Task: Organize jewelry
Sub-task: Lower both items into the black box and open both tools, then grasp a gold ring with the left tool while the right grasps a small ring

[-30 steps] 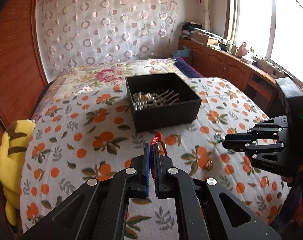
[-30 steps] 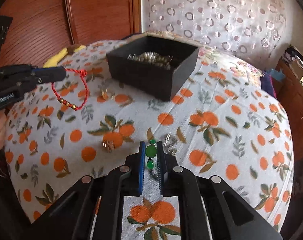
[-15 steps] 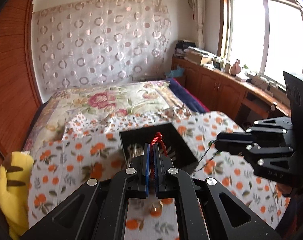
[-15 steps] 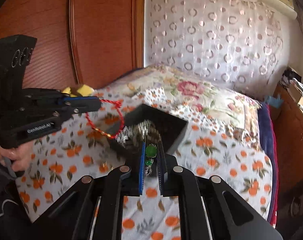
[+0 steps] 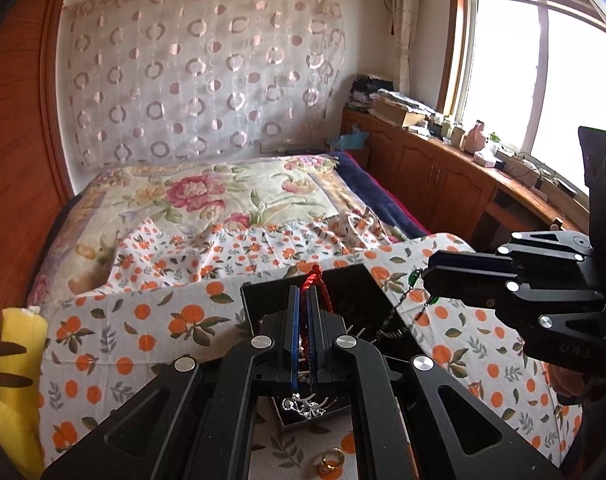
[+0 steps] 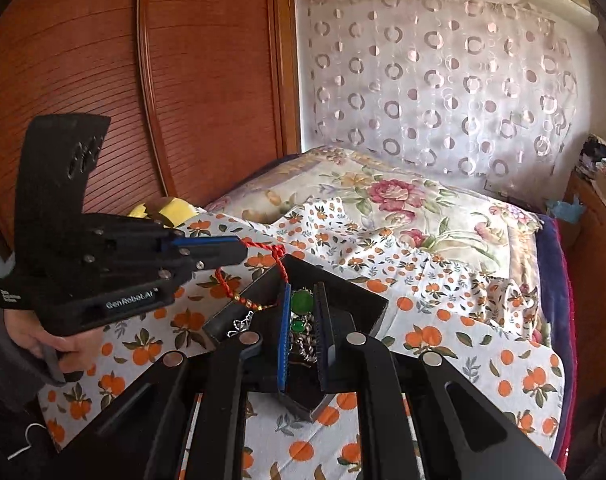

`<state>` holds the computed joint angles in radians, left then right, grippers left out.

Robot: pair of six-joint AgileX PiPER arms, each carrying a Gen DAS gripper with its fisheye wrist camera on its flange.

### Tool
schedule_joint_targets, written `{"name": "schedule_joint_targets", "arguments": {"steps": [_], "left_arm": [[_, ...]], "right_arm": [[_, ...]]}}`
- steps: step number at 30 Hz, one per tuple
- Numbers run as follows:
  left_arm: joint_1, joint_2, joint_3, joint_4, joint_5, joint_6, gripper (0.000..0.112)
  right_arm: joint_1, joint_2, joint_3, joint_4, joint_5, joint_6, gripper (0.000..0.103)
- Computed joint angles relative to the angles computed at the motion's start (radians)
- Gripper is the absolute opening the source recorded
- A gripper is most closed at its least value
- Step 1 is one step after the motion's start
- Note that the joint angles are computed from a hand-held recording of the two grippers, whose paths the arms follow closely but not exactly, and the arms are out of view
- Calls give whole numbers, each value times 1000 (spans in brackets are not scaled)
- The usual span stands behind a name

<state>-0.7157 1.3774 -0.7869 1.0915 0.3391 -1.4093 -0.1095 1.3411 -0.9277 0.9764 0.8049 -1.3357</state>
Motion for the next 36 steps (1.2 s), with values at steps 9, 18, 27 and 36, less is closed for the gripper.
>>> {"name": "schedule_joint_targets", "arguments": {"steps": [9, 18, 27, 36], "left_arm": [[28, 68, -16, -34, -48, 39, 3], [20, 80, -21, -43, -30, 48, 4], [-15, 5, 68, 29, -16, -51, 31], [-113, -86, 222, 45, 24, -146, 42]], "right_arm": [[7, 59, -10, 2, -18, 7, 14], [-10, 58, 28, 1, -36, 1, 30], [-59, -29, 126, 0, -2, -33, 30], [-73, -139, 341, -35, -2, -73, 30]]}}
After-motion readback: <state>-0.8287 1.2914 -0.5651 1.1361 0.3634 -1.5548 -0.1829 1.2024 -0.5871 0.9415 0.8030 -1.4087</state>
